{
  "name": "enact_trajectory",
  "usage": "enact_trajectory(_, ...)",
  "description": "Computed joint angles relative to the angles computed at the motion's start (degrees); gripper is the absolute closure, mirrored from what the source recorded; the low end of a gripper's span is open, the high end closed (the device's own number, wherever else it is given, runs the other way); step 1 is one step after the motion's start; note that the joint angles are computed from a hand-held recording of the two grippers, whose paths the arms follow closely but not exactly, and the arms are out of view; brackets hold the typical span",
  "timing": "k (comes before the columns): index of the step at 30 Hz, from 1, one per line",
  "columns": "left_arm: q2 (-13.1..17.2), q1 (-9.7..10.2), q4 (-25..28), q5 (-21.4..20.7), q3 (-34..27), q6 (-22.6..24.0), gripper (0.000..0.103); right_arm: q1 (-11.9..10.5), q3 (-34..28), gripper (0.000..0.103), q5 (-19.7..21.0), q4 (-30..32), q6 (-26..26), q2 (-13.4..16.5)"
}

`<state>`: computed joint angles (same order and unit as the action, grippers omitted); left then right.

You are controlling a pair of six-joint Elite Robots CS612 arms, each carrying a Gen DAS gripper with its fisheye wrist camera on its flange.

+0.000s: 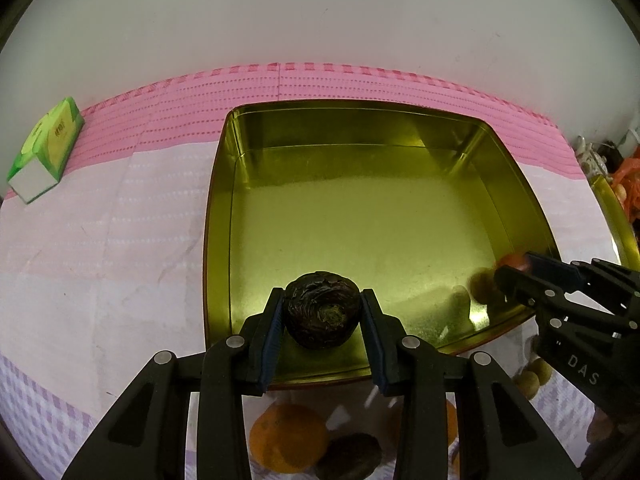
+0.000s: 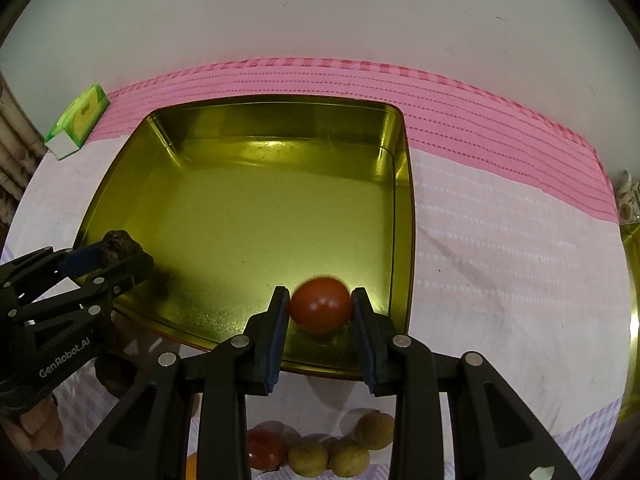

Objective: Organize fruits
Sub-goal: 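Open both grippers to drop the dark fruit and tomato into the tin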

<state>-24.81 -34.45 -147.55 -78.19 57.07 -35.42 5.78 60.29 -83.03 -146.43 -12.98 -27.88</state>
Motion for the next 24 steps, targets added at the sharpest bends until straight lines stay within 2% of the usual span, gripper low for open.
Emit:
enact_trajectory(7, 0.11, 0.01, 0.17, -0.21, -0.19, 0.11, 0.064, -0.03, -0.19, 0.071, 0.17, -0.25, 0.65, 0.13)
enact_trajectory(16, 0.13, -0.40, 1.05, 1.21, -0.54, 0.33, 0.051, -0.10, 1.21, 0.064, 1.17, -1.91, 0.18, -0.63)
enact_trajectory(24, -0.92, -0.76, 0.14, 2.22, 1.06, 0.13, 0.051, 0.01, 2.64, 0.064, 1.80, -3.62, 0.67, -1.58)
